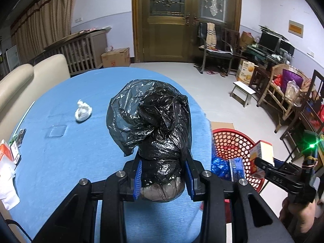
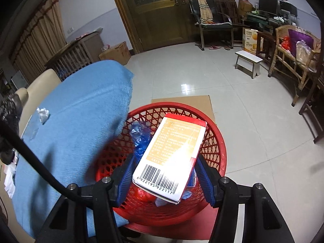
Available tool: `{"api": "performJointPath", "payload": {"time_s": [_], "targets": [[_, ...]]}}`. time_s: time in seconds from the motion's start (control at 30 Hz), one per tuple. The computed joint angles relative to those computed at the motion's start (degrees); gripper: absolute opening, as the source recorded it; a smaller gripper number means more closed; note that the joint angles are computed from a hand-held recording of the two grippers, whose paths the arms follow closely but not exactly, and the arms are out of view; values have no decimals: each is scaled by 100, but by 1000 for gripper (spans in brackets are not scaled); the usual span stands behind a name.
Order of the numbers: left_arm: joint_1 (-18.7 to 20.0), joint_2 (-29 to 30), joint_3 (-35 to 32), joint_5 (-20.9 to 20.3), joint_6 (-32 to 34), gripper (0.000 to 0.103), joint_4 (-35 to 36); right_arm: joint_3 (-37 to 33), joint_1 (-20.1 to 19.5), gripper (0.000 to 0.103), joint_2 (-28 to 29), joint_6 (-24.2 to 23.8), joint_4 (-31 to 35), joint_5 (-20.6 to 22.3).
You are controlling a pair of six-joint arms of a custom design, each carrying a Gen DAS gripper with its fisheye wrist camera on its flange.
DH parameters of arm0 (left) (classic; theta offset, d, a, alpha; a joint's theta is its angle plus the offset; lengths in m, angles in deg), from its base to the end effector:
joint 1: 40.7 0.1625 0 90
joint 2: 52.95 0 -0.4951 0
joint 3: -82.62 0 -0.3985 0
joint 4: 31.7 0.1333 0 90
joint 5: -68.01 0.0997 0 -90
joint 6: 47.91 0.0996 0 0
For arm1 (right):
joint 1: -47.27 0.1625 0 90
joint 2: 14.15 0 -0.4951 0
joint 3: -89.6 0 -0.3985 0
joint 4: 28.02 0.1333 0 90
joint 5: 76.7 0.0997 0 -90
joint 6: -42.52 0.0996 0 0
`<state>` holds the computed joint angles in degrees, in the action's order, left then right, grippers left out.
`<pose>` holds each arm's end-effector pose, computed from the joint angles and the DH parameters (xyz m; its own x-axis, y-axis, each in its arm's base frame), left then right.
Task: Collect trash
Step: 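Open both tools over the red basket to drop the items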
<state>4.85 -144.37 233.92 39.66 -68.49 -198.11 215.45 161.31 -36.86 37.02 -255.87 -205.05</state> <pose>-0.0501 -0.3666 0.2958 -0.7175 -0.0966 -0.6898 0.4477 0.6947 -0.5629 0.2660 -0.4207 -0.0419 -0.8241 -0.0688 0.5623 -0.4158 0.7476 -0.5179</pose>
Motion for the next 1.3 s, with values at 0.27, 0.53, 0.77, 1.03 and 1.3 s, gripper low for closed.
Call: {"api": "performJointPath", "payload": {"time_s": [0.27,0.53,0.77,1.03,1.3], "targets": [[-64,205,-34,-130,110,37,-88,-127,-53,64,58,-73,198,43],[12,762,-160,-375,520,37,-640,-116,-174,85,-16,94,215,-51],[40,1309,-344,-801,850,37,-886,116,-216,85,-186,251,-196,67],[285,2022,-757,-1474,1217,37,-946,351,-308,85,-436,352,-598,154],[454,2417,-1055,-1475,1474,79,-614,504,-394,85,-575,440,-778,156]]}}
